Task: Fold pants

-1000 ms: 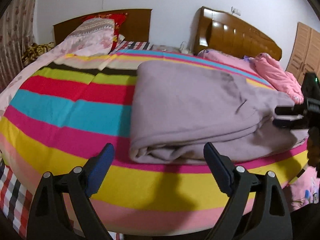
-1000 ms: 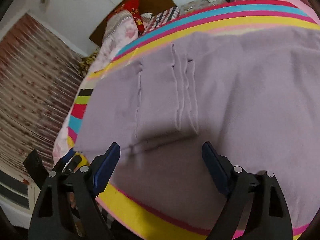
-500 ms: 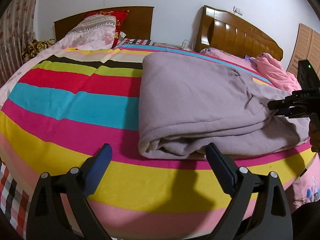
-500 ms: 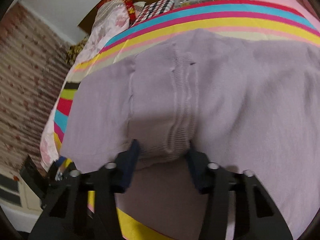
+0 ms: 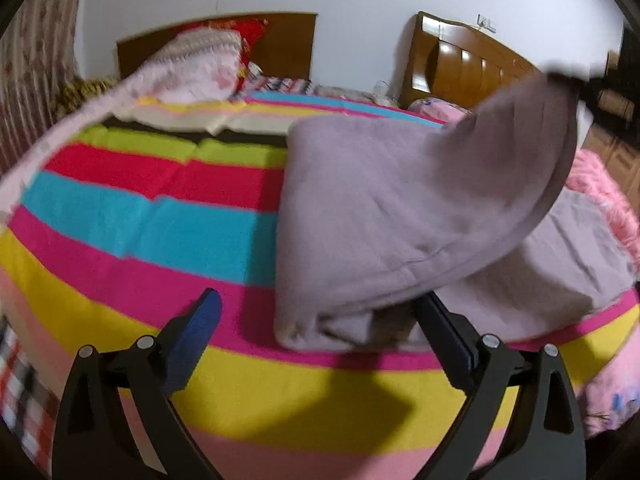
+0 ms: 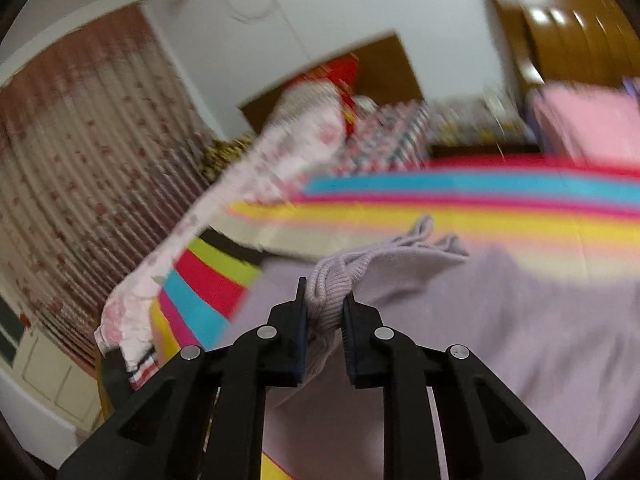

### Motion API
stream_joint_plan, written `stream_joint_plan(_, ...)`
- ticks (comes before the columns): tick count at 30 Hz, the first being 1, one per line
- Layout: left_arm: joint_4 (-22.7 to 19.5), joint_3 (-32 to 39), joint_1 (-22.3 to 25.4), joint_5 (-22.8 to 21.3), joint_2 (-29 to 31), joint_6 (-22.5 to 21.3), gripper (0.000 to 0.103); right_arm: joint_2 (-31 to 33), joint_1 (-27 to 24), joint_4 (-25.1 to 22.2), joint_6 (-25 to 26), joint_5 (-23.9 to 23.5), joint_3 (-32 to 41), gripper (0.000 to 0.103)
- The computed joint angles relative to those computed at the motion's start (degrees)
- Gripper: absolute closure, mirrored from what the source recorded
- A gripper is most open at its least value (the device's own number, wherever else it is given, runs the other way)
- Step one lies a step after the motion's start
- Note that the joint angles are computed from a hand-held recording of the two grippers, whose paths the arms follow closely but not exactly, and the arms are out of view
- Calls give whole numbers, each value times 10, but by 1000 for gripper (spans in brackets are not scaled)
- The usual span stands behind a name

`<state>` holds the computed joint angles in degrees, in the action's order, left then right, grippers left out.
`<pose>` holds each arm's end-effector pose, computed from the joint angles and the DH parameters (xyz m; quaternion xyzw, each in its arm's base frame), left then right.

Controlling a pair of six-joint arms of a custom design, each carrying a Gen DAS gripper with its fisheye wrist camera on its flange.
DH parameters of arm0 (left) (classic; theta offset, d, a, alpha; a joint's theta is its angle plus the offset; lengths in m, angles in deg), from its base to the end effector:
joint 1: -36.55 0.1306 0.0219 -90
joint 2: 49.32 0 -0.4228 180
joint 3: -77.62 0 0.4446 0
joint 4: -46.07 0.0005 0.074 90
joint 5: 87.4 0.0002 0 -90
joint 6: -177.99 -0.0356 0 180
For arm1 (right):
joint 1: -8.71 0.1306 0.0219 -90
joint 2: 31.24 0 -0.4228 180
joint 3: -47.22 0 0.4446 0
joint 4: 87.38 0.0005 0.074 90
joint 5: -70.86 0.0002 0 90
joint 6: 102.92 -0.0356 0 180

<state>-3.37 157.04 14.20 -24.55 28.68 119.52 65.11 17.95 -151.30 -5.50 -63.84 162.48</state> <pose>0.4213 -0.1562 0.4765 -0.1564 0.8979 0.0376 0.4097 0.5481 0.1140 0.6245 -0.2678 0.8244 0.3569 0.3482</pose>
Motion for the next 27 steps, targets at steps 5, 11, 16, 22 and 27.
stream_joint_plan(5,-20,-4,34,-20,-20,47,4,-25,-25,32,-15,-15,-14,86)
stream_joint_plan(11,-28,-17,40,1,-20,14,2,-54,-60,-39,17,92,-144,86)
stream_joint_plan(16,-39,-7,46,7,-9,8,1,-59,-67,-26,2,92,-192,86)
stream_joint_plan(22,-52,-2,42,-8,-4,8,1,-56,-69,-18,10,78,-184,86)
stream_joint_plan(27,-48,-7,47,8,-7,19,1,-68,-74,-23,1,69,-195,86)
